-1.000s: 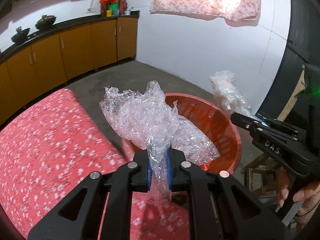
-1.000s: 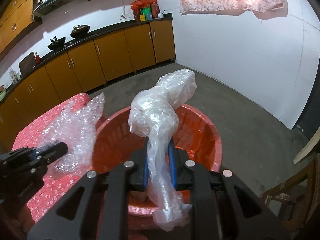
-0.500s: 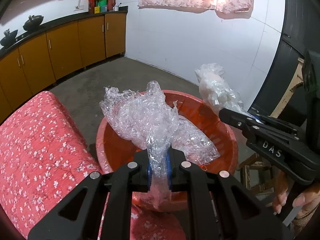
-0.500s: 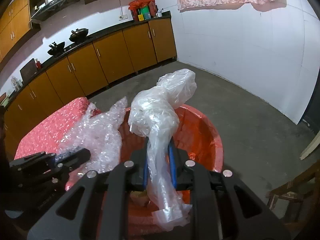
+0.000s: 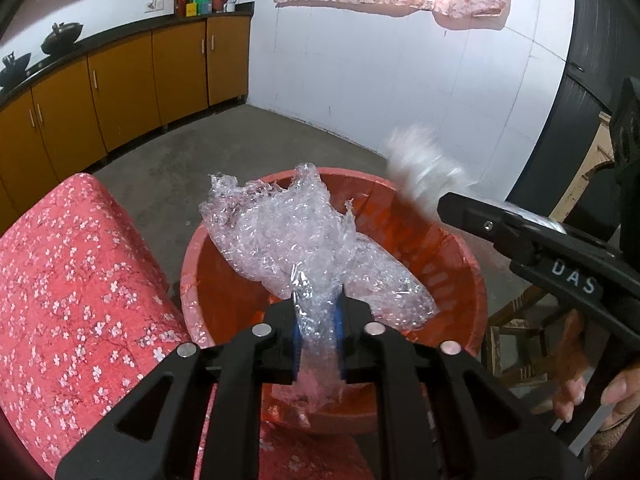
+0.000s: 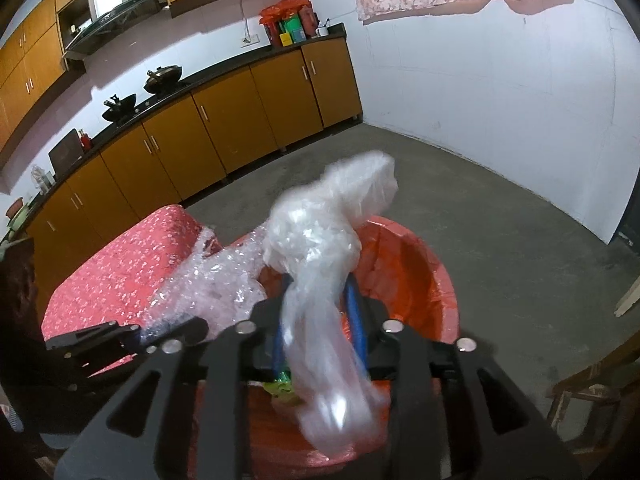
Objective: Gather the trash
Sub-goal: 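Open both tools to drop the clear bags into the basket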
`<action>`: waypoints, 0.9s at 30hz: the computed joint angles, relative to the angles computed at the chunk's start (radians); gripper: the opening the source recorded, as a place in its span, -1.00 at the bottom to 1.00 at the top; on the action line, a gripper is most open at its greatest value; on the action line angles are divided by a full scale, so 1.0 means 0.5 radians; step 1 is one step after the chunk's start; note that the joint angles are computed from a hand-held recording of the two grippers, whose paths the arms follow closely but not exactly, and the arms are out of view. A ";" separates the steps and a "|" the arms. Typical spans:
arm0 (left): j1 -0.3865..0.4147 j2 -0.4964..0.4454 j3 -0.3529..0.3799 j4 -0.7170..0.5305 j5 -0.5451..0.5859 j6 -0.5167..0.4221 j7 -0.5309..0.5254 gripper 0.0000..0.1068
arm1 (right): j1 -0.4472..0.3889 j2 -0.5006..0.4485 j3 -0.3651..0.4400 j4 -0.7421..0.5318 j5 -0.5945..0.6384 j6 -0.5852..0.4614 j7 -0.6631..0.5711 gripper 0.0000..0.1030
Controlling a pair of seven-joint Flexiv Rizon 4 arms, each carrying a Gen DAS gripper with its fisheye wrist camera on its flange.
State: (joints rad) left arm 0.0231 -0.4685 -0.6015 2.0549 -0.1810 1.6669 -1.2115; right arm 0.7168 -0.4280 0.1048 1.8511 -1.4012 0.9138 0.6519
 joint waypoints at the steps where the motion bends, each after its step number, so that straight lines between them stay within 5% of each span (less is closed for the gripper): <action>1: 0.004 -0.004 -0.004 0.000 0.000 -0.002 0.001 -0.57 | -0.001 -0.005 -0.001 -0.006 0.000 0.004 -0.006 -0.34; 4: 0.009 -0.008 -0.003 0.009 -0.001 0.014 -0.008 -0.29 | 0.000 -0.006 -0.005 0.000 -0.021 0.017 0.022 -0.17; 8: 0.031 0.018 0.005 0.043 0.006 0.037 -0.049 -0.25 | 0.006 0.030 0.004 0.035 -0.032 -0.036 0.097 0.04; 15: 0.178 0.184 0.001 0.270 0.112 0.295 -0.274 0.27 | 0.142 0.132 0.089 0.061 0.060 -0.536 0.053 0.88; 18: 0.216 0.303 0.040 0.375 0.187 0.411 -0.392 0.51 | 0.247 0.137 0.136 0.010 0.122 -0.826 -0.024 0.92; 23: 0.080 0.589 0.320 0.593 0.205 0.600 -0.598 0.83 | 0.464 0.063 0.181 -0.173 0.248 -1.310 -0.176 0.92; 27: -0.244 0.768 0.627 0.774 -0.042 0.715 -0.526 0.89 | 0.619 0.003 0.193 -0.278 0.273 -1.519 -0.208 0.92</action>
State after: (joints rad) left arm -0.0989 -0.0843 -0.2880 2.4421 -0.2017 2.0241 -1.4744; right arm 1.0261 -0.4267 0.2011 1.7122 -1.2648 0.1544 0.5478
